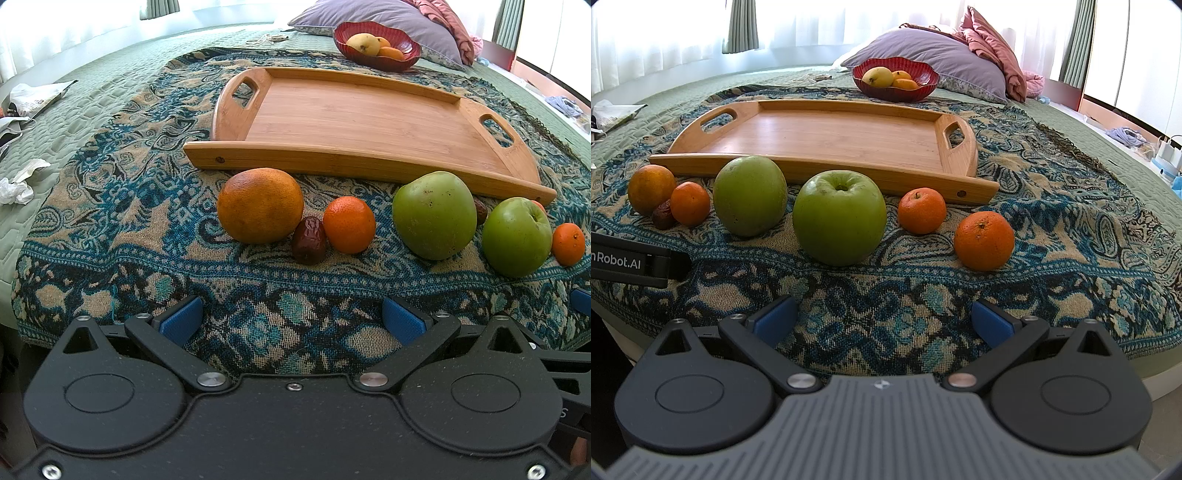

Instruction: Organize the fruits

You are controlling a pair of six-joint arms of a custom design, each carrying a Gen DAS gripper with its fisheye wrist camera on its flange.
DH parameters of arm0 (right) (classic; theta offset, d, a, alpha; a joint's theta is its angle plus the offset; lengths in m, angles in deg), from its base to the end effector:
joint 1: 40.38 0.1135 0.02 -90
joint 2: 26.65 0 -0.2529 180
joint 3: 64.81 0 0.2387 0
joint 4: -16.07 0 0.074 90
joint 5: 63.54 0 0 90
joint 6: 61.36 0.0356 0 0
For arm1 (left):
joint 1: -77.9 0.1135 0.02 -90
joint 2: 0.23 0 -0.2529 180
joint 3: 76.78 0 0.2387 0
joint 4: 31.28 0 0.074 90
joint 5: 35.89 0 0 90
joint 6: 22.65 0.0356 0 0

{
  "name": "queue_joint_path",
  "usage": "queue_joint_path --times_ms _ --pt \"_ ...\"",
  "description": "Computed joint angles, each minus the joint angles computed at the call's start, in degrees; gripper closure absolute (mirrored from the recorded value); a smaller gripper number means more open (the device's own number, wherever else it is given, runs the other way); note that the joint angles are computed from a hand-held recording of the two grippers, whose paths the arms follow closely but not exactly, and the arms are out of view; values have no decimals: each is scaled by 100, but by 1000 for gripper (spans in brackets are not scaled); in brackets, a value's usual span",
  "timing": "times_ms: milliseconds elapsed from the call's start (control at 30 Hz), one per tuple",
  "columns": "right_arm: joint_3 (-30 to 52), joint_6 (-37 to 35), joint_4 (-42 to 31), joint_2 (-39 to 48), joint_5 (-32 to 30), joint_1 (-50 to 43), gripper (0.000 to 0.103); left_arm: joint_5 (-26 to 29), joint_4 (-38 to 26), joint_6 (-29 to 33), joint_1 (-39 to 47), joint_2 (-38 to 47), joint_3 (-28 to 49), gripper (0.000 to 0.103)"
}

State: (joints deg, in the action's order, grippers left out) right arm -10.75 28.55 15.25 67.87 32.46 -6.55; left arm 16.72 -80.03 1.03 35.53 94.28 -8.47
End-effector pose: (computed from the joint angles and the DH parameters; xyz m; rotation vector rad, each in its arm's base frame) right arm 0.2544 0.1660 0.1385 -0.6168 2.2090 0.1863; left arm 0.2219 -0.1731 0.1615 -0.6169 2.3793 0.2208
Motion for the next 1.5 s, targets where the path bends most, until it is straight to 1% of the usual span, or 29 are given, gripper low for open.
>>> queue_joint_path --times_ms 833,967,1167,1300,1500 --pt "-52 -21 14 -66 -29 -26 0 -8 8 2 9 -4 -4 0" --pt "-101 -66 258 68 -75 -64 0 -45 3 -6 -6 -6 3 0" --pt "-349 -111 519 -93 -103 -50 0 -278 211 -92 -173 -119 -223 0" --pt "-579 -150 998 -49 -255 -131 0 -484 161 -193 -299 6 -176 0" --pt "-765 -45 1314 -122 -160 -67 0 -672 116 -344 -394 72 -145 0"
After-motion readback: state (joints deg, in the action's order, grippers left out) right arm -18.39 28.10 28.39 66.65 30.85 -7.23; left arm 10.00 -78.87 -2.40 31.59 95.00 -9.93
